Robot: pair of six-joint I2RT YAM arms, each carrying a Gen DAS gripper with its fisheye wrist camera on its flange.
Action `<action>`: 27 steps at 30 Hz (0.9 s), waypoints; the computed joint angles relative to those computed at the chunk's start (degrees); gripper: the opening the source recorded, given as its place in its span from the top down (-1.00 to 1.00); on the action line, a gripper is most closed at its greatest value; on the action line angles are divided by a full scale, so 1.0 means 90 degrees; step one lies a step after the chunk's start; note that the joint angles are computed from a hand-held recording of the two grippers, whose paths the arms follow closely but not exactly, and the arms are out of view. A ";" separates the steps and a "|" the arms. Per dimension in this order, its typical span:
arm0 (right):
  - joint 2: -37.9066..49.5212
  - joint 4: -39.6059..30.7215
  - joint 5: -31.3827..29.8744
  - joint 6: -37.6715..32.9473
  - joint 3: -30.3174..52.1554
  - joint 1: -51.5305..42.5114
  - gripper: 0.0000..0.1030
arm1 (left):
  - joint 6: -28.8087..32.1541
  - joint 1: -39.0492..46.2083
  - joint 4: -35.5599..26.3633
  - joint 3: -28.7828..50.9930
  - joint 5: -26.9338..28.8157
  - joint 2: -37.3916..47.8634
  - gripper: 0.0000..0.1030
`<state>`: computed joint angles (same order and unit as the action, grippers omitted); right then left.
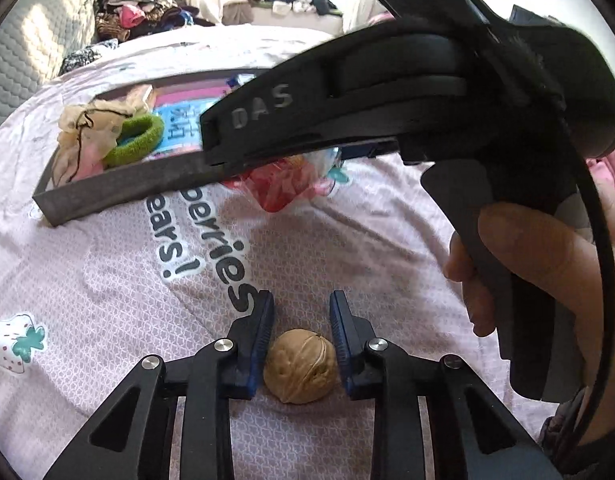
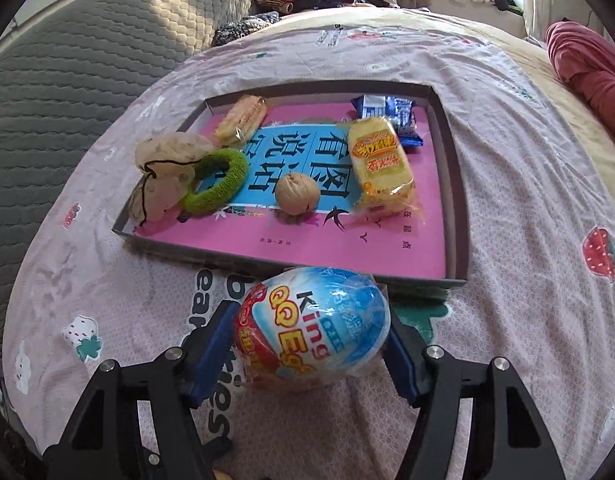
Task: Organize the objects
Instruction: 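Grasp the walnut with the left gripper while the right grasps the blue Kinder Joy egg, then lift and carry the walnut and Kinder Joy egg with both grippers over the tray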
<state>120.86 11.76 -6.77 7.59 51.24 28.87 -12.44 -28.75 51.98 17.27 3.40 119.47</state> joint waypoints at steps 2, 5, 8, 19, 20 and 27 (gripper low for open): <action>-0.0144 0.0044 -0.0005 -0.0019 -0.0101 -0.0026 -0.33 | 0.0013 -0.0012 -0.0066 -0.0023 -0.0068 -0.0096 0.43; -0.0271 0.0017 -0.0104 -0.0028 -0.0151 -0.0080 -0.33 | 0.0047 0.0025 -0.0223 0.0014 -0.0100 -0.0168 0.43; -0.0320 0.0009 -0.0102 -0.0020 -0.0171 -0.0097 -0.33 | 0.0093 0.0206 -0.0226 -0.0115 0.0043 -0.0315 0.43; -0.0421 0.0048 -0.0149 0.0072 -0.0206 -0.0125 -0.33 | 0.0260 0.0571 -0.0366 -0.0408 0.0231 -0.0809 0.43; -0.0451 0.0063 -0.0146 0.0076 -0.0218 -0.0130 -0.33 | 0.0287 0.0616 -0.0376 -0.0405 0.0262 -0.0820 0.43; -0.0656 -0.0070 -0.0146 0.0062 -0.0205 -0.0153 -0.33 | 0.0462 0.0818 -0.0948 -0.0260 0.0304 -0.1272 0.43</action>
<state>114.96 11.13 -8.08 8.14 49.39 27.49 -8.29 -21.39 43.45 14.94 6.14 108.02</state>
